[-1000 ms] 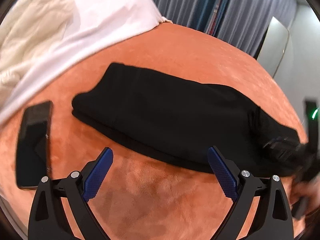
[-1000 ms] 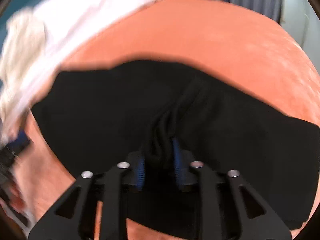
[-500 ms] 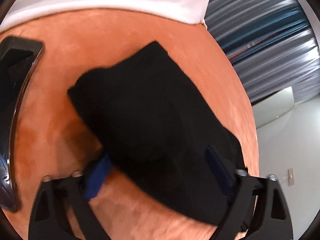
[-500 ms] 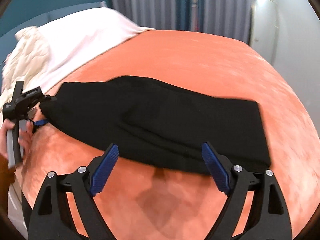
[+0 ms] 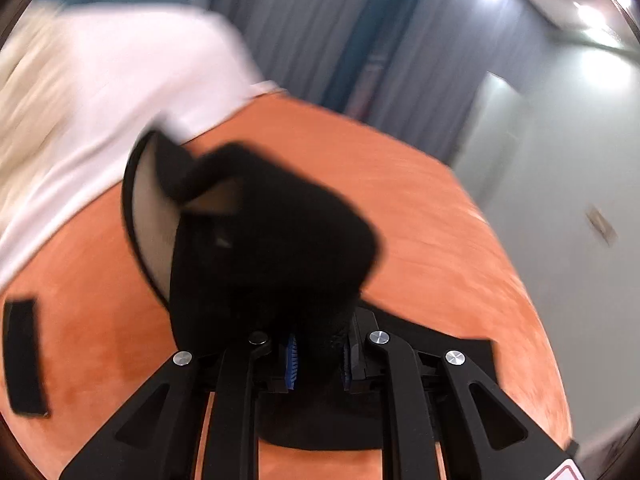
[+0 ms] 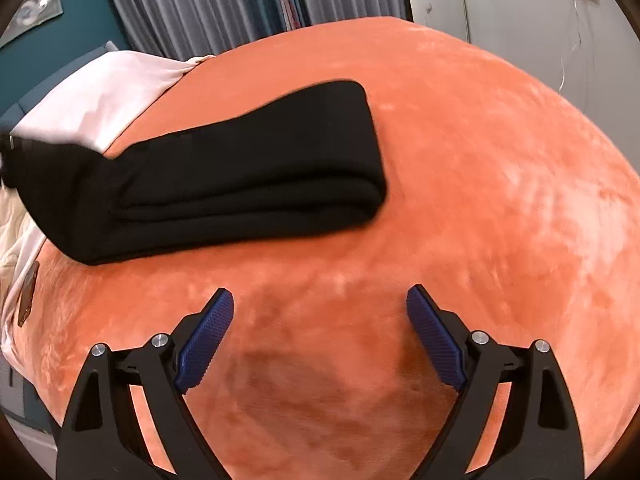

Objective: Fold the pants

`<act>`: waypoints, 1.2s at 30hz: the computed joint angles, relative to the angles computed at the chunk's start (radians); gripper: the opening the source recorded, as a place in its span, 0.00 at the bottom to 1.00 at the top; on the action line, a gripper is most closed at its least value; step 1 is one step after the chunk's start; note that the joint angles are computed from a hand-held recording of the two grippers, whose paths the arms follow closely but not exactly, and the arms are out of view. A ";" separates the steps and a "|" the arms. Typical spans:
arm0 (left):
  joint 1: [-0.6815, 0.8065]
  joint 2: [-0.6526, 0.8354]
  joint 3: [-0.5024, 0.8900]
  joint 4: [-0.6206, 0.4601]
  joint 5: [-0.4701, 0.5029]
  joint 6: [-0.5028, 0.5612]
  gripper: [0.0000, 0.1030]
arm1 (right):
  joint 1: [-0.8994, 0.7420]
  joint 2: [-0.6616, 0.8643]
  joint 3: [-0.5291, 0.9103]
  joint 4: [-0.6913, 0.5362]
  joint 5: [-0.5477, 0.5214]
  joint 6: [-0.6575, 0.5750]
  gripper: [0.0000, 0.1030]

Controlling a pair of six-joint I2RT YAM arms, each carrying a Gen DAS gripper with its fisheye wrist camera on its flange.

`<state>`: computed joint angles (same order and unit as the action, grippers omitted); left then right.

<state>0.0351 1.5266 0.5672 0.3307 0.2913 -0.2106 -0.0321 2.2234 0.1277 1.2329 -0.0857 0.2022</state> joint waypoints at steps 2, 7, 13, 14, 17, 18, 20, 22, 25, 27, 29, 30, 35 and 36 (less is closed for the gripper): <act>-0.200 -0.036 0.000 -0.006 -0.105 -0.015 0.12 | -0.081 0.084 -0.008 0.102 -0.074 -0.059 0.84; -0.573 0.259 0.177 -0.028 -0.259 -0.098 0.15 | -0.148 0.137 -0.011 0.171 -0.157 -0.128 0.84; -0.724 0.584 0.332 -0.059 -0.381 -0.187 0.22 | -0.323 0.171 -0.007 0.170 -0.345 -0.259 0.84; -0.745 0.553 0.298 -0.034 -0.421 -0.165 0.24 | -0.349 0.176 -0.003 0.165 -0.381 -0.278 0.84; -0.735 0.435 0.224 -0.007 -0.374 -0.165 0.60 | -0.424 0.165 0.032 0.089 -0.495 -0.308 0.87; -0.721 0.396 0.194 0.023 -0.335 -0.171 0.72 | -0.441 0.159 0.043 0.064 -0.524 -0.312 0.88; -0.699 0.332 0.168 0.052 -0.274 -0.182 0.90 | -0.453 0.154 0.059 0.038 -0.549 -0.311 0.88; -0.692 0.260 0.157 0.013 -0.269 -0.178 0.89 | -0.457 0.149 0.060 0.031 -0.555 -0.312 0.88; -0.685 0.149 0.116 0.043 -0.308 -0.170 0.89 | -0.536 0.058 0.048 -0.087 -0.610 -0.329 0.87; -0.665 0.068 0.090 -0.005 -0.353 -0.145 0.89 | -0.607 -0.104 0.076 -0.310 -0.661 -0.344 0.87; -0.628 0.015 0.052 -0.039 -0.405 -0.137 0.89 | -0.638 -0.261 0.141 -0.545 -0.701 -0.354 0.87; -0.622 -0.002 0.032 -0.046 -0.427 -0.141 0.89 | -0.631 -0.313 0.185 -0.640 -0.701 -0.342 0.87; -0.497 -0.019 -0.099 -0.034 -0.431 -0.159 0.89 | -0.433 -0.384 0.384 -0.830 -0.482 -0.269 0.87; -0.464 -0.014 -0.125 -0.025 -0.421 -0.153 0.89 | -0.382 -0.368 0.421 -0.841 -0.427 -0.264 0.87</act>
